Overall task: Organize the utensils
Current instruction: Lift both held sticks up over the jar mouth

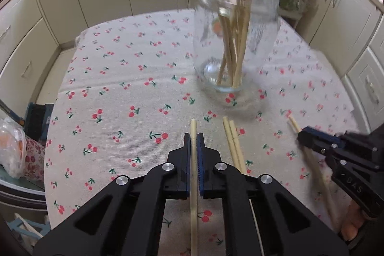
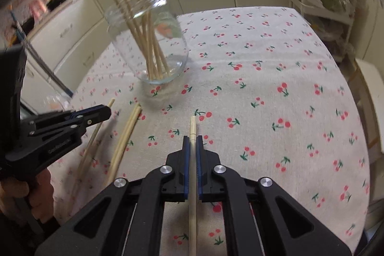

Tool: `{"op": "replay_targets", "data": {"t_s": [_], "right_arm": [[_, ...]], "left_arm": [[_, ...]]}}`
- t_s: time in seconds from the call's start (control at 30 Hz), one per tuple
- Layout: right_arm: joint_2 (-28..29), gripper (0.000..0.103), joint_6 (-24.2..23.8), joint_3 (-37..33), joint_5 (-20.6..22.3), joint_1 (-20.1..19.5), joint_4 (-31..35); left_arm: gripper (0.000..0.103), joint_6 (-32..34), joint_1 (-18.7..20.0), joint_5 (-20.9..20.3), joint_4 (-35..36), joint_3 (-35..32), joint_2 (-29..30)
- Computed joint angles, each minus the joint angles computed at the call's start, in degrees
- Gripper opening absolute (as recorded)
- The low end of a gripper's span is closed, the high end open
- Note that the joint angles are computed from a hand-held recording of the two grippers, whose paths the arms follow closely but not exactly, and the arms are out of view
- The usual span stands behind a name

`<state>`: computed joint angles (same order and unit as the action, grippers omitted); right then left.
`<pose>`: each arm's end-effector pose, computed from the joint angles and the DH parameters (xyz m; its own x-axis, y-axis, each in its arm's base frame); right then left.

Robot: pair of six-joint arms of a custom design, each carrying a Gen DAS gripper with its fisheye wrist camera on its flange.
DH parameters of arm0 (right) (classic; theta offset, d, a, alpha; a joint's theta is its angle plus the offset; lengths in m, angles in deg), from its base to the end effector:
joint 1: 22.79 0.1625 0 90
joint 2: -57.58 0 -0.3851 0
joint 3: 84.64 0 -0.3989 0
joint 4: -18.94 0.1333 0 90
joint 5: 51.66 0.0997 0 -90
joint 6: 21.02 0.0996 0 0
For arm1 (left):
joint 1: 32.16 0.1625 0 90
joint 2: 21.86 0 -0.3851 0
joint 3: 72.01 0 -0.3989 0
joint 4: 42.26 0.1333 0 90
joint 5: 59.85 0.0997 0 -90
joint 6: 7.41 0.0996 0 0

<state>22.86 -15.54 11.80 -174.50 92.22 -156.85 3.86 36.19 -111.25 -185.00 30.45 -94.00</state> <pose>0.3385 -0.5380 -0.0052 -0.8879 -0.0750 0.4539 -0.3026 0.8384 -0.4533 -0.0339 -0.6152 0.2937 -0.7318 0.2338 -0.6401 0.4936 0.8295 -0.2613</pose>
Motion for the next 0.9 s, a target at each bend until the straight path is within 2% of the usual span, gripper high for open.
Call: {"op": "replay_targets", "data": {"t_s": [0.07, 0.23, 0.43, 0.63, 0.9], "right_arm": [[-0.6, 0.006, 1.2, 1.8, 1.9, -0.6, -3.9], [-0.9, 0.006, 3.9, 4.3, 3.0, -1.0, -9.9], [-0.7, 0.006, 3.4, 5.8, 5.3, -1.0, -16.6], [-0.3, 0.006, 3.3, 6.5, 5.6, -1.3, -20.7], [-0.1, 0.006, 3.2, 6.9, 5.4, -1.3, -22.1]], "left_arm": [[0.005, 0.0, -0.3, -2.2, -3.1, 1.1, -1.9], [0.005, -0.5, -1.3, -9.1, -10.6, 1.9, -6.1], [0.005, -0.5, -3.1, -12.9, -18.7, 1.0, -6.9], [0.005, 1.7, -4.9, -13.9, -28.7, -1.0, -4.1], [0.005, 1.2, -5.5, -15.6, -40.0, -8.3, 3.6]]}}
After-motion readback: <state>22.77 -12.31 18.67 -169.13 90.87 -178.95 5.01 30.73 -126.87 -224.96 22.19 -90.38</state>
